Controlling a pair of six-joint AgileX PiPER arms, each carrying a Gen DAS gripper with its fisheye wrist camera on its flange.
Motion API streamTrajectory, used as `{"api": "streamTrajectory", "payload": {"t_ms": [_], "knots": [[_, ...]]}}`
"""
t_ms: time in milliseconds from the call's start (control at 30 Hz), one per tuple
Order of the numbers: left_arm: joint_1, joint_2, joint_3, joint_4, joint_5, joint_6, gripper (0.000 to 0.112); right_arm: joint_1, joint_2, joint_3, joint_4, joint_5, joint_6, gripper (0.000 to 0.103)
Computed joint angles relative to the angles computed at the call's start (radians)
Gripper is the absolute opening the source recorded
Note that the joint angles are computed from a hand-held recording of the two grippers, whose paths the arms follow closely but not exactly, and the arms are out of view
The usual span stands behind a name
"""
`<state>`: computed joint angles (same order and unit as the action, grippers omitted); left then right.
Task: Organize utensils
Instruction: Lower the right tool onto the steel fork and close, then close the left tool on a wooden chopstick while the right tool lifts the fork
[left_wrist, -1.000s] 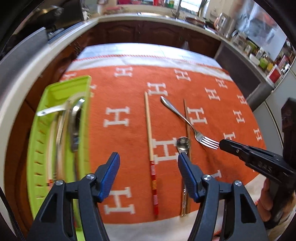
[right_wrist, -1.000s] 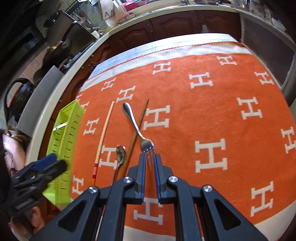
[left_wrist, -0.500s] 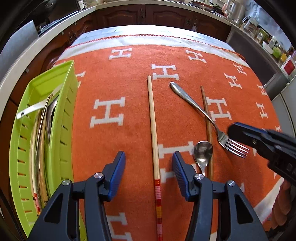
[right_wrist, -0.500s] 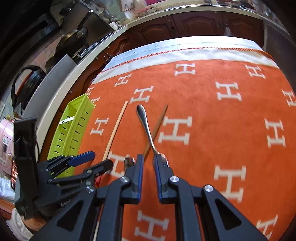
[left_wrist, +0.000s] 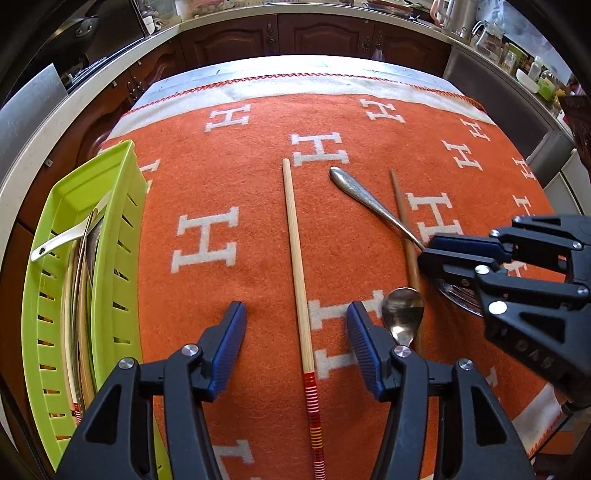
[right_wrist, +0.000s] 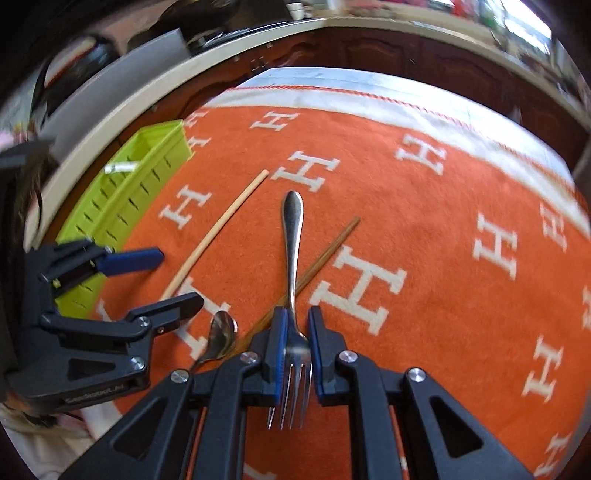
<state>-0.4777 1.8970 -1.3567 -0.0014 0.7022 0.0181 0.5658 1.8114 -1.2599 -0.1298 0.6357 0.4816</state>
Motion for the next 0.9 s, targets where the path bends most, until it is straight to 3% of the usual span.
{"api": "streamTrajectory", "payload": {"t_ms": [67, 100, 133, 267, 533, 700, 900], "knots": [[-0.004, -0.003, 0.005, -0.008, -0.01, 0.011, 0.045, 0.021, 0.021, -0.027, -0.067, 0.018, 0.032, 0.012], [-0.006, -0.012, 0.017, -0.024, -0.023, 0.029, 0.022, 0.029, 0.028, -0.038, -0.088, 0.026, 0.045, 0.011], [-0.009, -0.014, 0.02, -0.04, -0.027, 0.043, 0.005, 0.028, 0.032, -0.044, -0.081, 0.025, 0.043, 0.006], [0.016, -0.024, 0.037, -0.123, -0.035, 0.09, 0.003, -0.011, 0.009, -0.012, -0.001, -0.012, 0.068, 0.005], [0.097, -0.074, 0.053, -0.254, 0.031, 0.183, 0.003, -0.112, -0.15, 0.159, 0.308, -0.146, -0.006, 0.005], [0.161, -0.16, 0.084, -0.302, 0.046, 0.224, 0.003, -0.083, -0.191, 0.158, 0.261, -0.143, 0.102, 0.005], [0.225, -0.244, 0.093, -0.331, 0.078, 0.252, 0.003, -0.05, -0.134, 0.111, 0.18, -0.088, 0.17, 0.005]]}}
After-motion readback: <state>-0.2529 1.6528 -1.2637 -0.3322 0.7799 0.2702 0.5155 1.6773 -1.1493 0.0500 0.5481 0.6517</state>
